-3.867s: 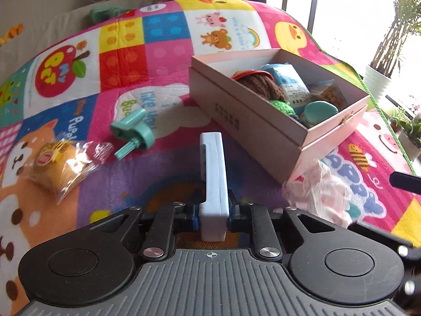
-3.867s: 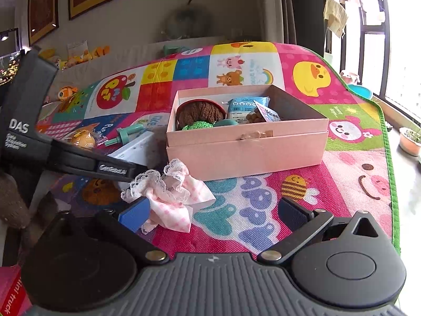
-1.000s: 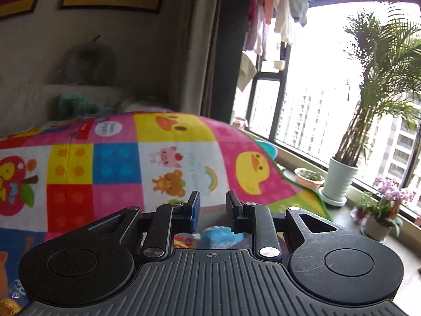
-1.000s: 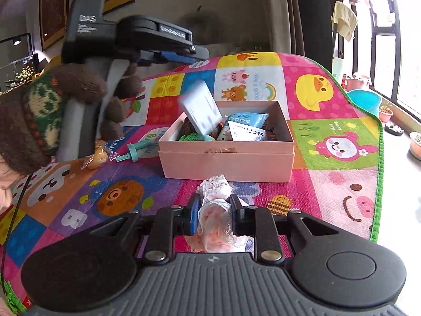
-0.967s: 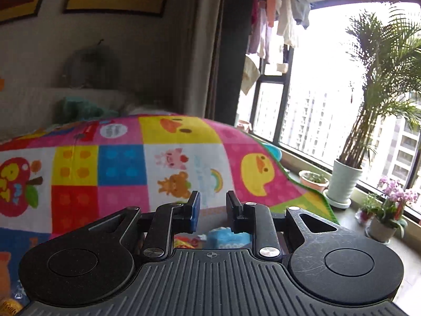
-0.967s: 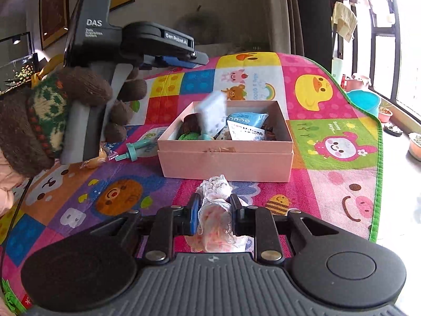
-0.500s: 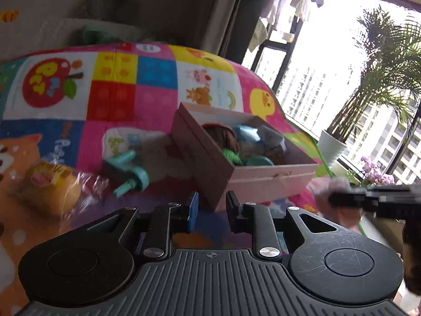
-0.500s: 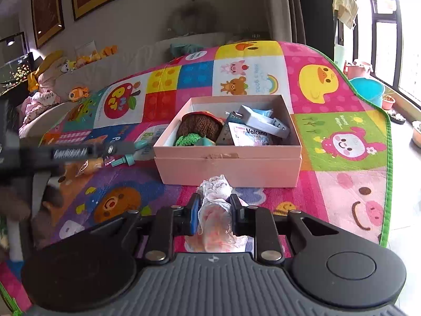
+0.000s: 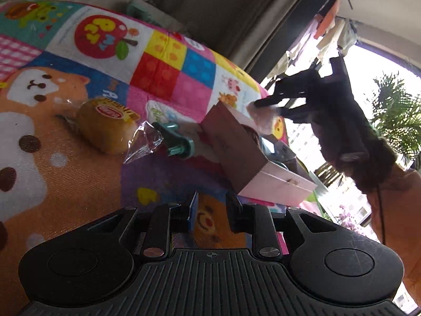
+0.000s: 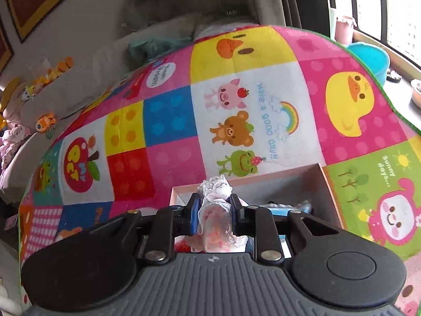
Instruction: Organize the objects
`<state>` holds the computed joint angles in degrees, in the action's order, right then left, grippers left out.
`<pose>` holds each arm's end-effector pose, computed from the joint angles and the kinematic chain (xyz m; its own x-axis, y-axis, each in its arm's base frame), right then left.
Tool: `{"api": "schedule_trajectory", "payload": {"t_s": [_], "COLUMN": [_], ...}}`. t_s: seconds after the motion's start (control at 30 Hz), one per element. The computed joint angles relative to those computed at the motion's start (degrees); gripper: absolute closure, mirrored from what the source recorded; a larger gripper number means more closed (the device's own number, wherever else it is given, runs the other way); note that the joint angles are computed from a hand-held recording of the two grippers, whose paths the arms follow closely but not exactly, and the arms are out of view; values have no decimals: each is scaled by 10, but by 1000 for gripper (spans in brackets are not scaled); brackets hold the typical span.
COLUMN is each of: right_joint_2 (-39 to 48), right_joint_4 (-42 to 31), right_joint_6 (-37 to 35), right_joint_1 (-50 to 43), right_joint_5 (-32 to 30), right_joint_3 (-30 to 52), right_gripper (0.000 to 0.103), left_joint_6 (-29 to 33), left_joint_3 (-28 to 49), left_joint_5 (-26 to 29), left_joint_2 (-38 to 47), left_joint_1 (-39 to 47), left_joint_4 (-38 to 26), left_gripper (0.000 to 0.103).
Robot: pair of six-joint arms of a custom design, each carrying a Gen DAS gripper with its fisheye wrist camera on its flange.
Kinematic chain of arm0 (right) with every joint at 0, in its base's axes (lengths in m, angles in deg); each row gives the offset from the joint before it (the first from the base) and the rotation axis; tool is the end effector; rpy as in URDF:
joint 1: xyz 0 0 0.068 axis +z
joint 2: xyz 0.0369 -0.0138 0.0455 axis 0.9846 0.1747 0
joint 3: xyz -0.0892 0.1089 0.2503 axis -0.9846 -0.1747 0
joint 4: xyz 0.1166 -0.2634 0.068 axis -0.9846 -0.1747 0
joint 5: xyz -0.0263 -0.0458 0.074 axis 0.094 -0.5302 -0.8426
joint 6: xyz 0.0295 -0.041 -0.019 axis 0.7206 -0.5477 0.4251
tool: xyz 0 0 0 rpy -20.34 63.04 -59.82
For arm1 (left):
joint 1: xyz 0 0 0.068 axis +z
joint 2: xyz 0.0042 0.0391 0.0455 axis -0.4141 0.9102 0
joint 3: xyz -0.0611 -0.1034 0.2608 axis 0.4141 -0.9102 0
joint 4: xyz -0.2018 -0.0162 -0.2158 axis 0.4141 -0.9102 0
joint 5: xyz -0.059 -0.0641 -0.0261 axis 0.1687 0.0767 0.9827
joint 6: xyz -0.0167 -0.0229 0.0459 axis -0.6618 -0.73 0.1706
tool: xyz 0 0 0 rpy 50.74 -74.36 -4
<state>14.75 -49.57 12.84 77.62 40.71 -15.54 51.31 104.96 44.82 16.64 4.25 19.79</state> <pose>0.3149 -0.0145 0.2240 -0.6390 0.4361 -0.6336 0.3688 0.8966 0.2453 0.2104 0.0776 0.1082 -0.6855 -0.0801 -0.7237 0.5405 0.6099 -0.5795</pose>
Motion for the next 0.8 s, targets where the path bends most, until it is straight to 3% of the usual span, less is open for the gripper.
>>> {"api": "schedule_trajectory", "payload": {"t_s": [0.13,0.23,0.37,0.47,0.53,0.6,0.7,0.77,0.8], "right_joint_2": [108,143,140,79,25,-10,-1,30,51], "right_joint_4": [-7,-15,-41,-16,16,31,28,53,67], "right_joint_6": [16,17,22,9,-5,-19,-27,-21,-21], "right_joint_1": [26,34,35,80,126,171,225,258,271], "right_joint_5": [40,60,66,138,175,163,113,90,81], "right_joint_3": [49,61,73,46,18,3,9,6,8], "right_gripper": [81,80,46,43,31,17,17,19,26], "left_joint_6": [-8,-9,-11,-51,-94,-173,-265,-284,-288], "left_joint_3": [7,9,8,-2,-18,-41,-41,-15,3], "left_joint_5": [10,11,15,15,13,-1,-44,-76,-92], "left_joint_2": [13,15,13,5,-16,-51,-76,-67,-57], "left_joint_1": [7,10,14,20,30,48,72,81,88], "left_joint_4": [-4,-6,-5,32,80,158,219,206,199], "left_gripper": [78,78,78,78,78,78,78,78,78]}}
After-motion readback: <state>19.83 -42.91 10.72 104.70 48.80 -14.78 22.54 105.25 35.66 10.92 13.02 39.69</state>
